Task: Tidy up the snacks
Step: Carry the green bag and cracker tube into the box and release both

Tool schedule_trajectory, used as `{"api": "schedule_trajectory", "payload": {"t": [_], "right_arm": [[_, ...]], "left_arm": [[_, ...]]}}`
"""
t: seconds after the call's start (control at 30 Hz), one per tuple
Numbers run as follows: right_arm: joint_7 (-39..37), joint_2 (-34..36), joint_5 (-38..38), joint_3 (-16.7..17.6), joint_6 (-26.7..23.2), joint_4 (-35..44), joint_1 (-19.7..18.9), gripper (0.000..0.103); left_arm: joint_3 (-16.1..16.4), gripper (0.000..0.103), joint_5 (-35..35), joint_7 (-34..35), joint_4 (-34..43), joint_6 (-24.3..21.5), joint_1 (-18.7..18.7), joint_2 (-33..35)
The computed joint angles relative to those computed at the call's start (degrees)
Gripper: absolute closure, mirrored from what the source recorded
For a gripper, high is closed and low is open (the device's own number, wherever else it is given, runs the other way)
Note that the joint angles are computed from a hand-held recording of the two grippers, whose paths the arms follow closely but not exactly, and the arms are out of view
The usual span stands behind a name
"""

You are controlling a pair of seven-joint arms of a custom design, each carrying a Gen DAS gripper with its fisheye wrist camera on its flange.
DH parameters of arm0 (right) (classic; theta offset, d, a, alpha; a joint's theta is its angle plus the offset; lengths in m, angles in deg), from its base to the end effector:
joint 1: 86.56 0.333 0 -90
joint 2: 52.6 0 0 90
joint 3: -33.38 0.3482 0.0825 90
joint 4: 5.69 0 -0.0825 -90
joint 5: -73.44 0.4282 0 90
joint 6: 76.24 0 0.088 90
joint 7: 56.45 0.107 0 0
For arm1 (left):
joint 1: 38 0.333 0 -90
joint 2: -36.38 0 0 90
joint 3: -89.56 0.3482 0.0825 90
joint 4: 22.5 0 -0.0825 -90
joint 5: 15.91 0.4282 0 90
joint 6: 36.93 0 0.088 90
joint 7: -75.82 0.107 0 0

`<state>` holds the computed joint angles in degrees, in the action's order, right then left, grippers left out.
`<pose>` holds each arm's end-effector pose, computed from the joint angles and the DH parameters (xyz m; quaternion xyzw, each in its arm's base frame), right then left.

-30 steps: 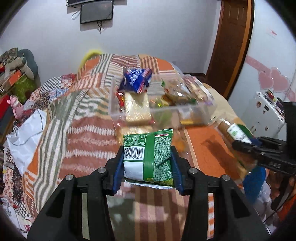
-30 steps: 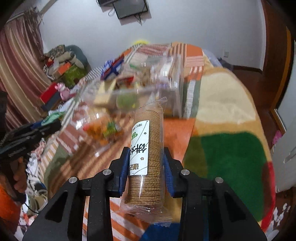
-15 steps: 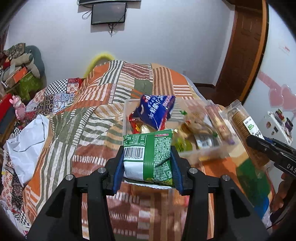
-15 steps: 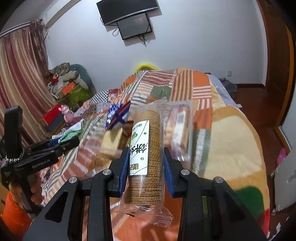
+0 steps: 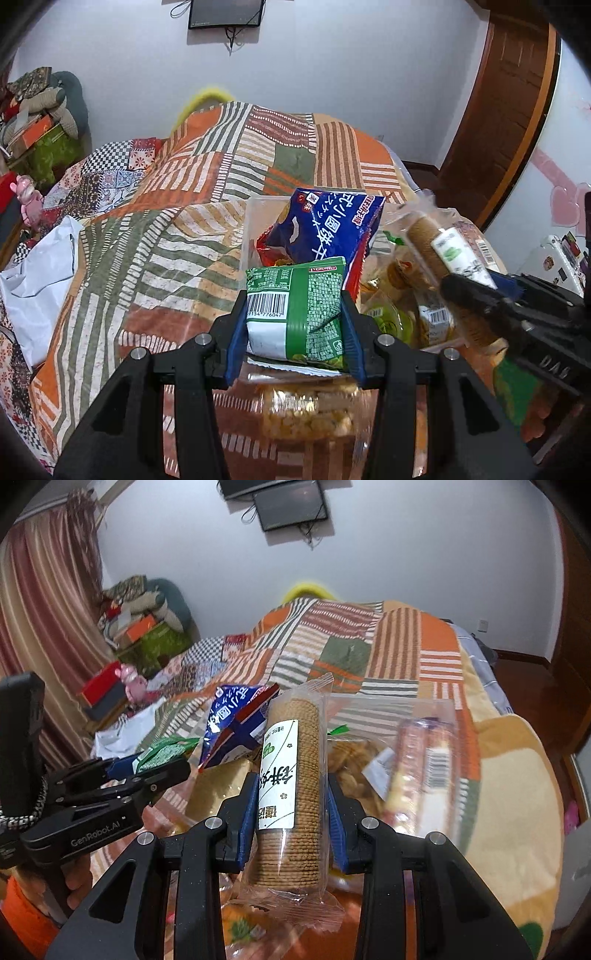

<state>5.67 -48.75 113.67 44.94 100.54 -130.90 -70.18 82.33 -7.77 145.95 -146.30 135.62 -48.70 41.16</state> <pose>0.5700 0.2404 0.4473 -0.7287 0.5472 -0.1525 0.3825 0.6010 -0.2037 0.4546 -0.6236 0.6858 -0.3226 0.1916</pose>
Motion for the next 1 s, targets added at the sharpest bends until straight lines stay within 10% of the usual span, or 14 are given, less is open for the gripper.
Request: {"api": "schedule_trajectory", "payload": {"t": [0.7,1.0], "right_arm": [[26.98,1.12,-35.86,-4.78,-2.65,1.21,0.81,0.058],[12.56,-3.92,-19.22,-2.88,0.79,-3.93,1.08,0.044]], "left_arm": [[0.01,0.045,-3.72,2.29,1.76,-2.07,-0.73,1.91],[-1.14,0.037,-3.74,3.48,-2.47,0.07,0.32,-2.86]]}}
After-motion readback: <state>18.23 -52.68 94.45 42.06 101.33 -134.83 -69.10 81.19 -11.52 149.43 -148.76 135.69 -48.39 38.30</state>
